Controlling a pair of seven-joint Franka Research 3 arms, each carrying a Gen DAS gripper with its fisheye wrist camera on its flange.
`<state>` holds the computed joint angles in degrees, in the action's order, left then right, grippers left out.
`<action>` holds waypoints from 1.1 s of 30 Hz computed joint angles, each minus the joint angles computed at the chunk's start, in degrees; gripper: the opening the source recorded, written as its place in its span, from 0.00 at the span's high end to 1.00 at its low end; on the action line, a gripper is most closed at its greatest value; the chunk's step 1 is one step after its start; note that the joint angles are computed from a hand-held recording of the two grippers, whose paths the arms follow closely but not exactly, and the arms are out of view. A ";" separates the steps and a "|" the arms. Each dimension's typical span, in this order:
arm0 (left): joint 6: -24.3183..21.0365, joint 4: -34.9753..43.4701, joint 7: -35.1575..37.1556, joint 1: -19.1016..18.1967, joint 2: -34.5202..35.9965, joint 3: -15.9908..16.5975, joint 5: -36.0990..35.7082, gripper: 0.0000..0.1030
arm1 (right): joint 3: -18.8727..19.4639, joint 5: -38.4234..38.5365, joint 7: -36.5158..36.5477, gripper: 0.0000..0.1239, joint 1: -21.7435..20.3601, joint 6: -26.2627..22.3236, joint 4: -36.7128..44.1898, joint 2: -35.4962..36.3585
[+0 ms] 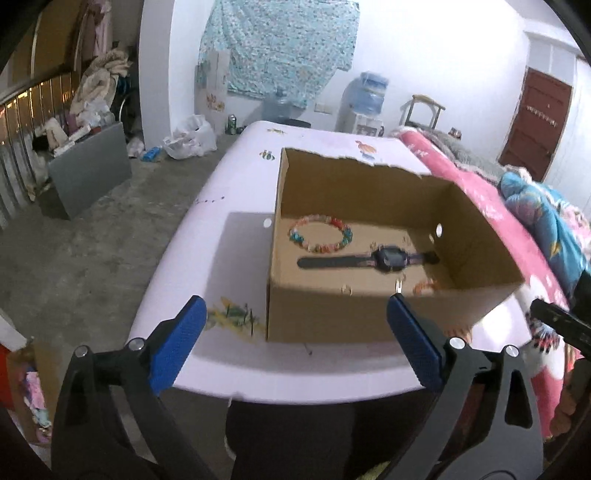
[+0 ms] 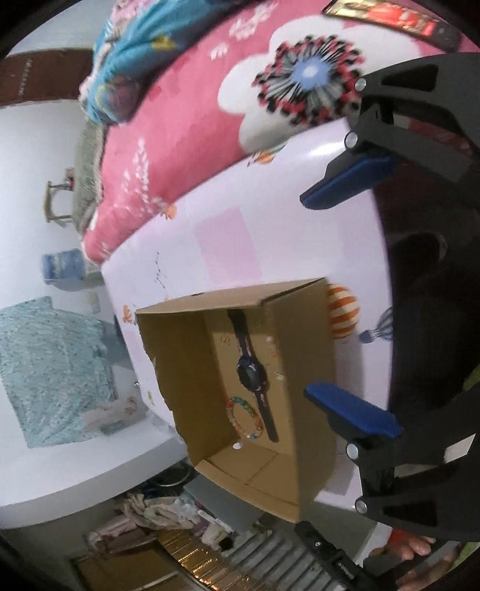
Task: Organize jewelry
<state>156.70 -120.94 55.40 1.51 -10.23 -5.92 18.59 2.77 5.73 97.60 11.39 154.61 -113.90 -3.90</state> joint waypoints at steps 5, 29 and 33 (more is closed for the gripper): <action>-2.89 -2.57 -8.59 1.88 -3.18 -3.08 10.98 0.08 | 1.30 -2.77 0.65 0.22 0.73 1.28 -4.25 -2.55; -15.45 2.42 -9.78 -2.97 0.72 -2.99 11.16 0.08 | 1.39 -11.35 6.24 0.22 3.53 -4.09 1.37 3.11; -15.49 2.43 -9.64 -3.08 0.79 -2.81 10.45 0.08 | 1.24 -11.36 6.46 0.22 3.70 -4.37 1.76 3.34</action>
